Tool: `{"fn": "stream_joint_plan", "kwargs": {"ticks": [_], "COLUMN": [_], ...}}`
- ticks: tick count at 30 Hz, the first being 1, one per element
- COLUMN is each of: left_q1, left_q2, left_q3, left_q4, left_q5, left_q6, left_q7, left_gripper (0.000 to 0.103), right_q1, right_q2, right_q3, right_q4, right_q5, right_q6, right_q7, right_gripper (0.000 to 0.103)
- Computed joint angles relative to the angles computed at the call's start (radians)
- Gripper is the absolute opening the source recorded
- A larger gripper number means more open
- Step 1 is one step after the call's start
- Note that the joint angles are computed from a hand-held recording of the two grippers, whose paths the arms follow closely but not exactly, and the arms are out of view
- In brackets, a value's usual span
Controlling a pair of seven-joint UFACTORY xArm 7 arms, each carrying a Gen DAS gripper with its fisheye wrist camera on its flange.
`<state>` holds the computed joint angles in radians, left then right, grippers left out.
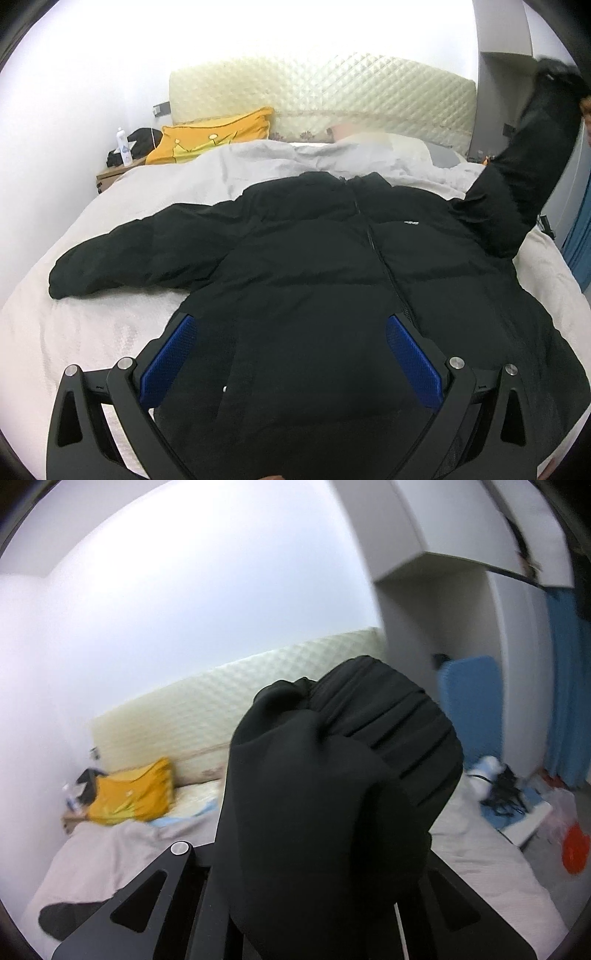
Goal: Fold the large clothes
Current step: 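Lift the sleeve with the right gripper and fold it across the jacket body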
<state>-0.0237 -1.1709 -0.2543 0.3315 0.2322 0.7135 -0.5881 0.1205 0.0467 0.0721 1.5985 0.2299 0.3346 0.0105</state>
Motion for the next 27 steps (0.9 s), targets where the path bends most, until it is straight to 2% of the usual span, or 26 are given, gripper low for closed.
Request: {"fn": "stream_joint_plan", "kwargs": {"ticks": [4,7,12,17,20,24,27], "left_q1": [-0.008,0.003,0.035,0.105,0.139,0.167,0.182], "left_q2": [-0.045,-0.081,-0.125,-0.146,-0.142,-0.113,-0.100], "left_q3": [0.029,0.056,0.101,0.134,0.160,0.183,0.189], "left_q4": [-0.010,-0.021,-0.044,-0.061,-0.076,-0.085,-0.091], "left_q5": [-0.002,-0.005,-0.014,-0.009,-0.015,-0.033,-0.045], "left_q6": [0.017,0.018,0.025,0.030,0.013,-0.011,-0.021], "left_q7": [0.027,0.050,0.095,0.133,0.153,0.175,0.187], "left_gripper": [0.103,0.103,0.103,0.103,0.103,0.103,0.103], "right_q1": [0.090,0.153,0.288,0.398,0.444,0.529,0.564], "right_q2": [0.045,0.076,0.140,0.240,0.312,0.425,0.487], "right_q3": [0.047,0.073,0.099,0.095,0.107,0.076,0.055], "right_q4": [0.068,0.092,0.088,0.080,0.071,0.115,0.115], "right_q5": [-0.154,-0.218,-0.343,-0.392,-0.379,-0.428,-0.445], "right_q6": [0.032,0.052,0.039,-0.005,-0.033,-0.003,0.003], "right_q7": [0.084,0.099,0.199,0.280,0.300,0.310,0.318], "right_gripper": [0.010,0.010,0.011,0.011,0.012,0.012,0.012]}}
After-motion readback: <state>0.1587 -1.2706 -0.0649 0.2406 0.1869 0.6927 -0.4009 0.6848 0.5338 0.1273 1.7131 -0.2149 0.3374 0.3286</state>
